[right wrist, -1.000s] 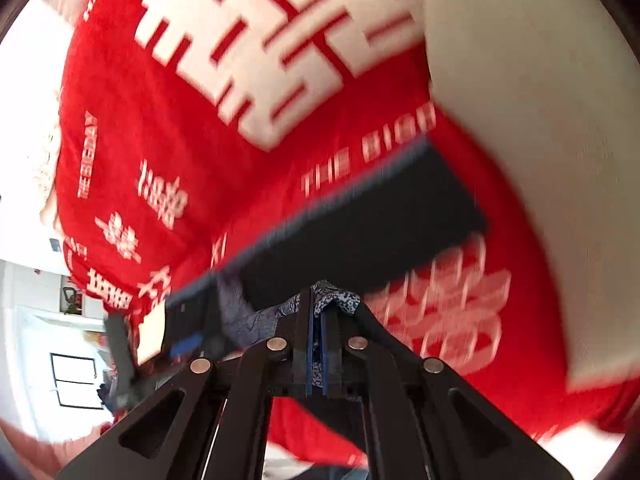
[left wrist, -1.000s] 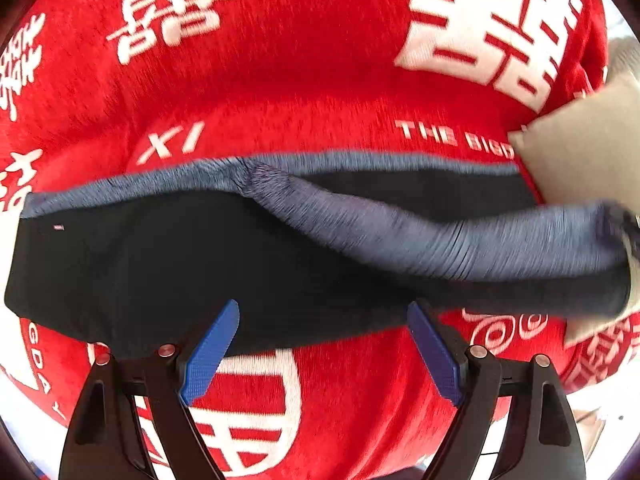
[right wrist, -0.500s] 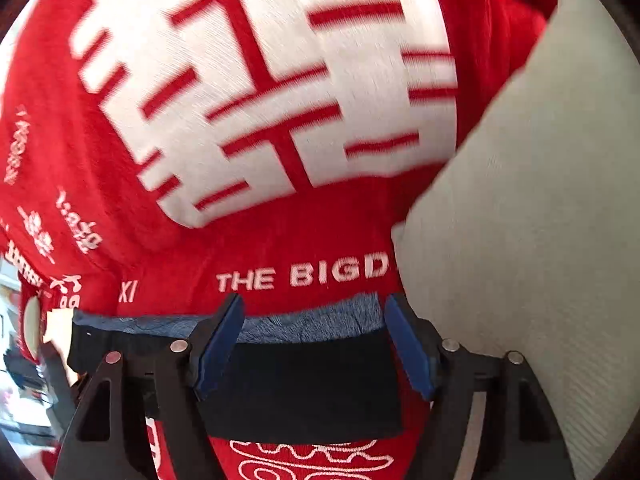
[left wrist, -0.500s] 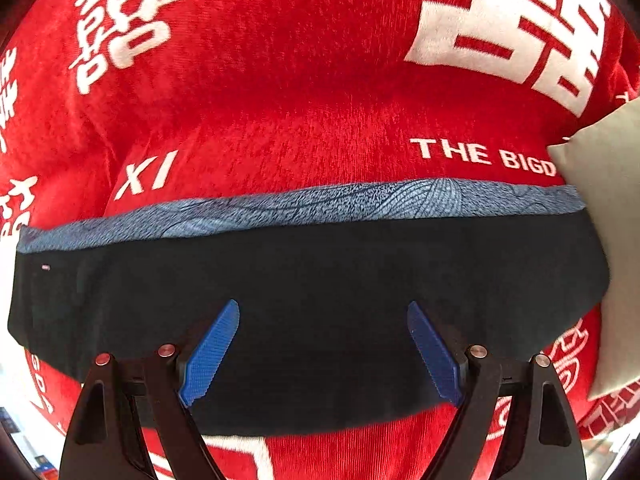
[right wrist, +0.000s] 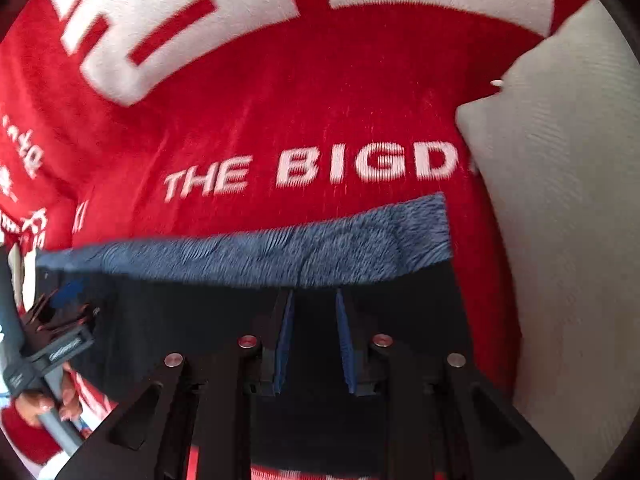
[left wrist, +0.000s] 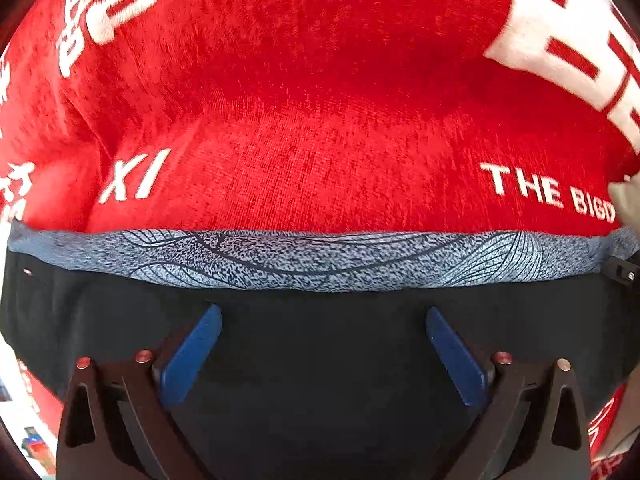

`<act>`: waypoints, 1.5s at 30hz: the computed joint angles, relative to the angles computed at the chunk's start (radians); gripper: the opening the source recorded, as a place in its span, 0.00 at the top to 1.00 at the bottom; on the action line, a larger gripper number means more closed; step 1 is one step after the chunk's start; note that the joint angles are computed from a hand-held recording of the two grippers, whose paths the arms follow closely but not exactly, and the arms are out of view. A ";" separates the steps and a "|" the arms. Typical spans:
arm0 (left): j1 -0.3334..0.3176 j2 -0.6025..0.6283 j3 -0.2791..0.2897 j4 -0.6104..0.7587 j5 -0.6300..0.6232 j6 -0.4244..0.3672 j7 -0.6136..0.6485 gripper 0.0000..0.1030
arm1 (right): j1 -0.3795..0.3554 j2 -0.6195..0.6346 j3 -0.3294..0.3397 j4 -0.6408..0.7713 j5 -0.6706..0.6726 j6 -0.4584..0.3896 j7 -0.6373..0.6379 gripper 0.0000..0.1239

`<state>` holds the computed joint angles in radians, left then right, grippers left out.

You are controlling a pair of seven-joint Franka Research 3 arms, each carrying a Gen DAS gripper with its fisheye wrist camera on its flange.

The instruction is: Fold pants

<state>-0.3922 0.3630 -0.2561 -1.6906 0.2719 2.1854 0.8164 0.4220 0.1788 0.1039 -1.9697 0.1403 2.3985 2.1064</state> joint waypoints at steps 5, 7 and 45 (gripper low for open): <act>-0.003 -0.031 0.026 0.009 0.065 -0.033 -0.026 0.00 | -0.010 -0.030 0.000 -0.005 0.046 0.001 0.024 0.80; 0.006 -0.034 0.031 0.006 0.080 -0.032 -0.030 0.00 | -0.006 -0.075 0.007 -0.048 0.046 0.017 0.027 0.80; 0.392 -0.432 0.162 -0.539 0.077 0.153 0.383 0.00 | 0.370 0.426 0.232 0.407 0.465 0.477 0.230 0.62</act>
